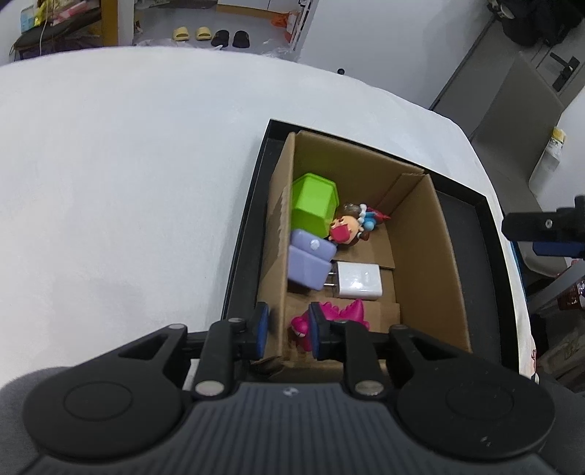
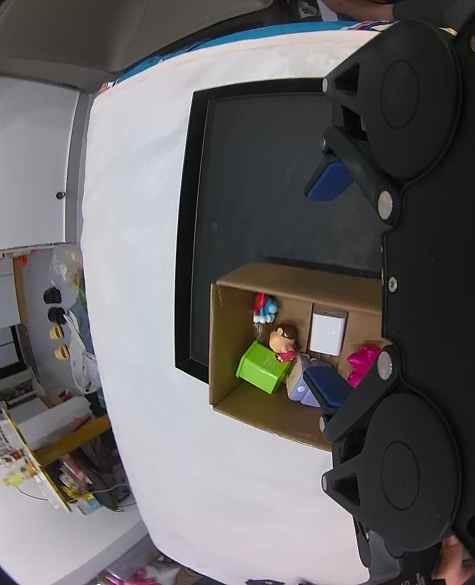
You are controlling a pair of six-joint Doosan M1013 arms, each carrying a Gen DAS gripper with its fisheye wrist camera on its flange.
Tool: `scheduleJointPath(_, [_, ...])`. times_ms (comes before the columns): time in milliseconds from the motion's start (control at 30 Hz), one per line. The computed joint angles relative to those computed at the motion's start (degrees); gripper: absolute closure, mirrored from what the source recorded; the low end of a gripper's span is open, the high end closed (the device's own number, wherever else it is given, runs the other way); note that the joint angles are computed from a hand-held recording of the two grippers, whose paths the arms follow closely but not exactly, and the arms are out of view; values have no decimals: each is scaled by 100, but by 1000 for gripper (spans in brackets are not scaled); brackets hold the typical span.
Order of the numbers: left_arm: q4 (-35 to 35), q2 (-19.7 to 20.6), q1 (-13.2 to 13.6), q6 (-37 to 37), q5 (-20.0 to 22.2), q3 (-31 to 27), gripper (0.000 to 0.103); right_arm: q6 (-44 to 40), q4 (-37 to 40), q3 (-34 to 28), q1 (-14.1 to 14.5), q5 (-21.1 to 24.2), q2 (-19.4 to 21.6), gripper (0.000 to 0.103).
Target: Organize rigid objects
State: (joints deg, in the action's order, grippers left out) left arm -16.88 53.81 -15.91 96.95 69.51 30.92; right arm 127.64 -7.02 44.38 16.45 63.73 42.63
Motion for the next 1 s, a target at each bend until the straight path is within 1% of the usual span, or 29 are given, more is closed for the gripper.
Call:
scheduleJointPath(67, [52, -8, -20, 21, 47, -72, 73, 73, 5, 148, -7, -110, -91, 2])
scheduleJointPath(100, [92, -15, -32, 20, 65, -103, 68, 109, -4, 219, -9, -154, -137, 0])
scheduleJointPath(133, [142, -32, -47, 23, 63, -119, 63, 143, -17, 284, -10, -195, -180, 0])
scheduleJointPath(167, [192, -52, -63, 33, 49, -128, 61, 184, -29, 363, -10, -245, -229, 0])
scheduleJointPath(233, [272, -124, -91, 68, -20, -90, 49, 269, -56, 511, -5, -319, -326, 0])
scheduleJointPath(333, [330, -206, -126, 96, -81, -57, 38, 372, -138, 727, 11, -469, -470, 0])
scheduleJointPath(467, [273, -360, -150, 183, -174, 80, 33, 531, -270, 982, 34, -627, -652, 0])
scheduleJointPath(533, [230, -441, -161, 232, -224, 160, 28, 641, -400, 1084, 62, -678, -732, 0])
scheduleJointPath(733, [81, -706, -173, 495, -451, 431, 19, 1056, -742, 1464, 139, -1040, -1031, 0])
scheduleJointPath(900, [109, -961, -168, 497, -728, 699, 14, 1385, -1100, 1608, 229, -1150, -1184, 0])
scheduleJointPath(1000, [70, -1123, -166, 640, -873, 887, 13, 1571, -1303, 1716, 295, -1207, -1280, 0])
